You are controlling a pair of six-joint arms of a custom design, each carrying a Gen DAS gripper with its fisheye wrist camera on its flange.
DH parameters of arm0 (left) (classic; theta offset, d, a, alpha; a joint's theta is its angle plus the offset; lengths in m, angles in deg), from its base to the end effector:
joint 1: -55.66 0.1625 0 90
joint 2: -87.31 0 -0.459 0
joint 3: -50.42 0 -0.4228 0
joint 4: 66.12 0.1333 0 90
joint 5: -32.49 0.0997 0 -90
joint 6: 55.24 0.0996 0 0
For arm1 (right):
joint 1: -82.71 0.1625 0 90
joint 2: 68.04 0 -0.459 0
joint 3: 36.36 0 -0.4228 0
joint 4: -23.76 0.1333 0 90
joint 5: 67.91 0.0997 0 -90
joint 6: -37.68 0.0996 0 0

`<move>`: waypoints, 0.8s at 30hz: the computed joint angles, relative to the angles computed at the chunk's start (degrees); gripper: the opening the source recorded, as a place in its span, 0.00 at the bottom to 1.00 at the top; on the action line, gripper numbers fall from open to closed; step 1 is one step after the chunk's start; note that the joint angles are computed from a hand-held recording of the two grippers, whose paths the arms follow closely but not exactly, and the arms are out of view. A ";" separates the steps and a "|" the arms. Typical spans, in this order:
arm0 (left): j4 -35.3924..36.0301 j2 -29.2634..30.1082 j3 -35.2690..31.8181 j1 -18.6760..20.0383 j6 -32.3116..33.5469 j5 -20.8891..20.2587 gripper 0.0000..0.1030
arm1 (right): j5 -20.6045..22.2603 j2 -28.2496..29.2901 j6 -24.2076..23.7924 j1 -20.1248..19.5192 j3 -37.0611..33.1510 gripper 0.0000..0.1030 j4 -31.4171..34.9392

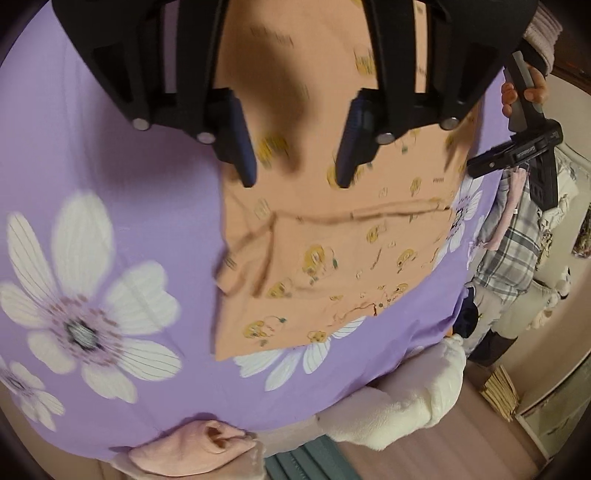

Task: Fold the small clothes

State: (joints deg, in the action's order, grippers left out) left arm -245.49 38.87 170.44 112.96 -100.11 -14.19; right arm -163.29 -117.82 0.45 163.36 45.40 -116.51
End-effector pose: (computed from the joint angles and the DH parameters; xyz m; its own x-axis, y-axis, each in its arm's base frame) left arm -0.1302 -0.5761 0.0663 -0.8771 -0.4118 -0.2474 -0.1473 0.7207 -0.6774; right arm -0.0045 -0.7906 0.2262 -0.8717 -0.4149 0.2608 -0.4686 0.8614 -0.1960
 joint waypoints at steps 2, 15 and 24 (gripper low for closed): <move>-1.92 -1.10 2.87 -0.59 -2.18 -0.72 0.83 | 0.26 -1.75 0.63 -0.94 1.63 0.50 -0.04; -24.61 1.99 11.69 -1.91 -0.70 -15.33 0.83 | 4.57 -10.29 2.04 -7.61 7.60 0.51 10.41; -33.52 4.62 12.56 -0.74 -0.36 -22.32 0.83 | 8.50 -10.64 0.13 -8.72 8.90 0.52 18.80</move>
